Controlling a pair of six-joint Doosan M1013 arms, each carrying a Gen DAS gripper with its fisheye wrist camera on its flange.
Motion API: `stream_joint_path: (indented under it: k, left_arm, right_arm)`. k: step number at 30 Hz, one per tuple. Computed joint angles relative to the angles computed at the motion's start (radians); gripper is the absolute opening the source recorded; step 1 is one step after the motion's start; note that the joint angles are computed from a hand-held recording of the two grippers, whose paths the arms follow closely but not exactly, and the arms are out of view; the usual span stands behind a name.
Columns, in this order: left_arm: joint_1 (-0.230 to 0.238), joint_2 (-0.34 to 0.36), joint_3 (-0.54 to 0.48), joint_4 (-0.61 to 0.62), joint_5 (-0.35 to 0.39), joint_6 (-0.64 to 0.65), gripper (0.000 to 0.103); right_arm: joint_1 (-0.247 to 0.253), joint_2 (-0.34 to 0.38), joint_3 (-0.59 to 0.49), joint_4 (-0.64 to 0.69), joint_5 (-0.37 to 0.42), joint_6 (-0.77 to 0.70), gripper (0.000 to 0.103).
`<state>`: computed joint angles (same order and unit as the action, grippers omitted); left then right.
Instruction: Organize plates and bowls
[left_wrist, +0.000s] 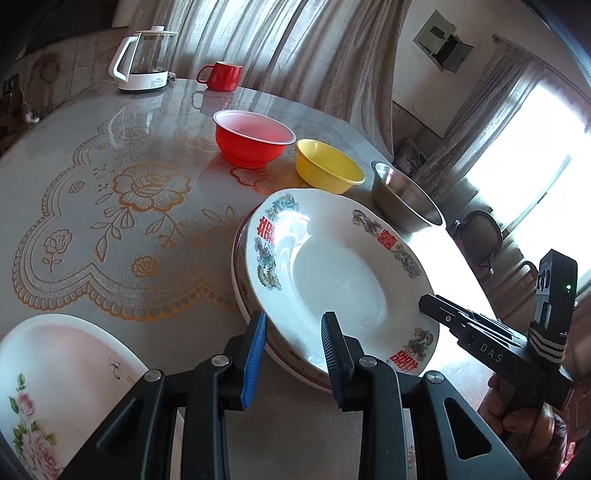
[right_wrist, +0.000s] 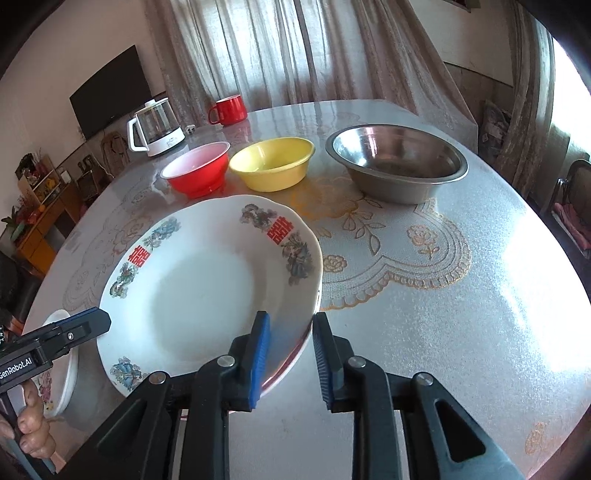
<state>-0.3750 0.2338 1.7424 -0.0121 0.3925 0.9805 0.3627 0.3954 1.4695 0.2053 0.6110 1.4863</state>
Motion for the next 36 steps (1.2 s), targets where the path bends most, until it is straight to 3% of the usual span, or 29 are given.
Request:
stream_joint_path:
  k: [6,19,24,30,36]
  left_arm:
    - [-0.006,-0.001,-0.001,0.046,0.017,-0.045,0.031]
    - [-0.040,-0.034,0.021,0.321,0.060,-0.291,0.036]
    - [-0.044,-0.047,0.030,0.357,0.070,-0.337,0.036]
    - [-0.043,-0.062,0.046,0.380,0.080,-0.379,0.036]
    - [-0.045,-0.078,0.062,0.430,0.089,-0.443,0.036]
  right_arm:
    - [0.007,-0.005,0.007,-0.003,-0.003,-0.002,0.023]
    - [0.007,-0.021,0.023,0.053,0.021,-0.018,0.026]
    - [0.010,-0.028,0.032,0.072,0.025,-0.041,0.028]
    - [0.008,-0.045,0.054,0.125,0.012,-0.088,0.028]
    - [0.010,-0.069,0.077,0.279,-0.008,-0.255,0.028]
